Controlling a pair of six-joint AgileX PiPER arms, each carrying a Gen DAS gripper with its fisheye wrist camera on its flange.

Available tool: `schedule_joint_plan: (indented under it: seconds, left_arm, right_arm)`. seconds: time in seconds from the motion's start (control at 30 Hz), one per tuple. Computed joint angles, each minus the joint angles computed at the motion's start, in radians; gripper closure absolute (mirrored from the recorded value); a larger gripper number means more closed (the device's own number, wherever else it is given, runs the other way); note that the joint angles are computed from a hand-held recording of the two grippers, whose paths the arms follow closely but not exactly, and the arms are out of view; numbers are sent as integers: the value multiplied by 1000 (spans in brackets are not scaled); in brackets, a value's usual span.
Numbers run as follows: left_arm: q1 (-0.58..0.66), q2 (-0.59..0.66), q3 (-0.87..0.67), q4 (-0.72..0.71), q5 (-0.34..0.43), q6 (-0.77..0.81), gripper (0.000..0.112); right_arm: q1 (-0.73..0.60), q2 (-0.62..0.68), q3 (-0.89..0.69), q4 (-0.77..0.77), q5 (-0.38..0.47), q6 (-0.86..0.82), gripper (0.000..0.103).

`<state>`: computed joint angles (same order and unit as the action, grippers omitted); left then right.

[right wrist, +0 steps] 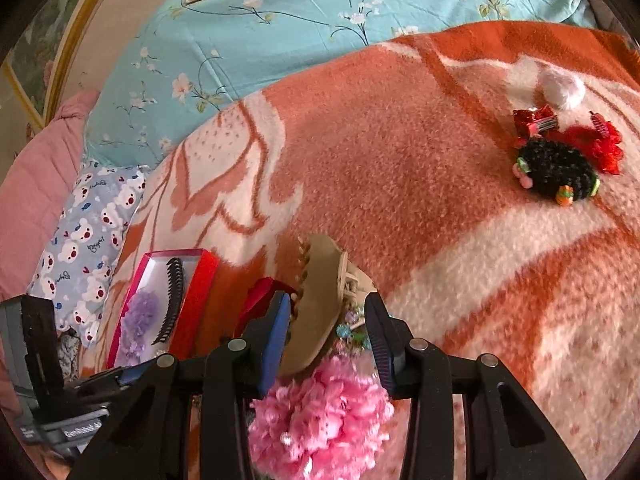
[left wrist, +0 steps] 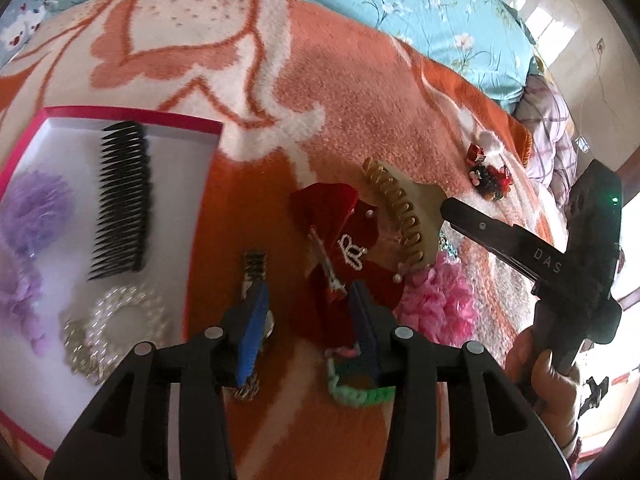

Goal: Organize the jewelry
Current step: 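Grasp the red velvet bow with the left tool while the right tool grasps the beige claw clip, then carry the bow and claw clip into the white box and open both tools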

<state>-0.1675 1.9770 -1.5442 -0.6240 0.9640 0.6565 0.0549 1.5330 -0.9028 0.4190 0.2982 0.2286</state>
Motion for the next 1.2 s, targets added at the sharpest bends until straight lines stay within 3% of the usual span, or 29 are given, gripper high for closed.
schedule_joint_plan:
  seconds: [0.3, 0.33, 0.47, 0.53, 0.6, 0.73, 1.2]
  left_arm:
    - [-52, 148, -166, 9, 70, -79, 72]
    - [-58, 168, -188, 10, 83, -85, 68]
    - [-87, 195, -206, 32, 70, -105, 66]
    - [-100, 202, -205, 42, 62, -103, 68]
    - [-104, 199, -190, 28, 51, -77, 77]
    - [-102, 173, -157, 22, 26, -46, 80]
    - [19, 29, -49, -90, 44, 76, 82]
  right_arm:
    - [-28, 50, -23, 161, 4, -176, 77]
    - [-31, 55, -24, 171, 4, -185, 78]
    - [-42, 66, -17, 212, -4, -228, 91]
    - [-54, 68, -10, 268, -7, -284, 92]
    - [-58, 66, -5, 290, -11, -306, 92]
    - [-59, 52, 7, 297, -25, -313, 98]
    - [-20, -48, 6, 124, -36, -115, 99]
